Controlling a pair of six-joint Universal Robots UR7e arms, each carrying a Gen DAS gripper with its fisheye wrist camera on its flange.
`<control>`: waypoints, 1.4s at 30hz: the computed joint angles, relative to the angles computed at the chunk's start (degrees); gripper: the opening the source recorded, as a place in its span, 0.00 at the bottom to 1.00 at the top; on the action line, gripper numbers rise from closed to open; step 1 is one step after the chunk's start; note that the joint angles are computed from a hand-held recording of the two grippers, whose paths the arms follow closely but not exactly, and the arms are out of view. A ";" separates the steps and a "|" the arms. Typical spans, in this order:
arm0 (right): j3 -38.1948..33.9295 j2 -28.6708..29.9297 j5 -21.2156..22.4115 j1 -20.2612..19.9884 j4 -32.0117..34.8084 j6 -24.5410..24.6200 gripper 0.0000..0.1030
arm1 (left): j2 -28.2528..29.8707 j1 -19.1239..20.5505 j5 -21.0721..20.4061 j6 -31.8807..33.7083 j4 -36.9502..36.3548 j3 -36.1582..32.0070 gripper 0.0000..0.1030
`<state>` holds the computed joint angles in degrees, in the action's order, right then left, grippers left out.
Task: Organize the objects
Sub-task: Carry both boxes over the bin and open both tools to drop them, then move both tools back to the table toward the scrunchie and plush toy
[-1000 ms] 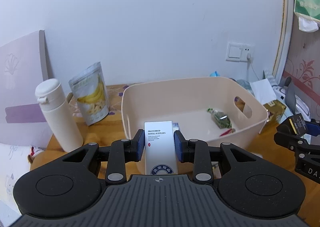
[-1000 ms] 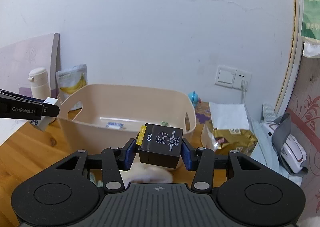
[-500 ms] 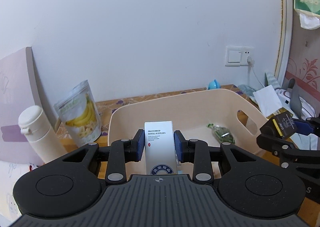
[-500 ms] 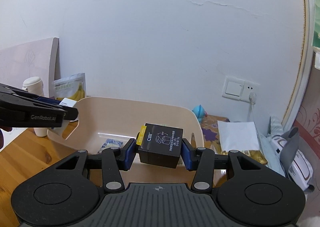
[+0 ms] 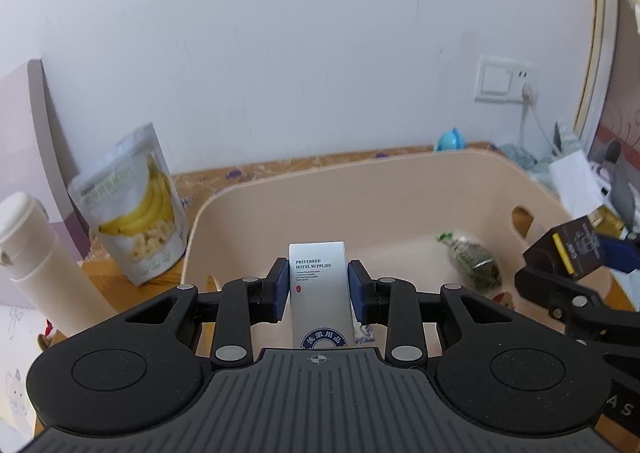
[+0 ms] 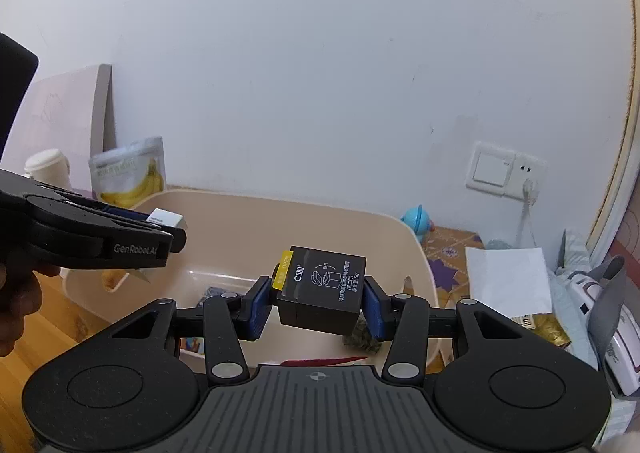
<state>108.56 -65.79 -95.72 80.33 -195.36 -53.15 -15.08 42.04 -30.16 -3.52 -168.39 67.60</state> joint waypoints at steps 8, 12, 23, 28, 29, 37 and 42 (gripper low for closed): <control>-3.23 2.73 -3.13 0.02 2.92 -0.49 0.44 | 1.38 1.86 -1.90 -3.86 7.53 -3.08 0.31; -4.36 3.59 -4.35 -0.11 4.42 -0.49 0.44 | 1.57 2.42 -3.64 -5.95 10.40 -3.78 0.31; -5.19 3.71 -5.43 -0.34 6.19 0.61 0.53 | 1.26 2.38 -4.27 -6.47 8.70 -3.10 0.69; -4.00 2.79 -3.80 -0.54 5.88 0.03 0.67 | 1.57 1.61 -3.22 -2.46 3.41 -2.12 0.81; -3.58 2.60 -3.43 -0.56 5.30 -0.18 0.70 | 1.54 1.43 -2.80 -2.11 3.04 -1.86 0.81; -1.37 0.80 -0.75 -0.83 2.09 0.15 0.95 | -0.49 0.25 -2.23 -2.12 0.09 1.54 0.81; 0.51 -0.66 0.07 -0.88 0.78 0.58 1.00 | -2.40 -0.76 -1.58 -3.21 -2.02 4.94 0.82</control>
<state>109.07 -66.45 -95.65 79.45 -194.59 -52.58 -17.48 41.27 -31.74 -6.72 -170.41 72.54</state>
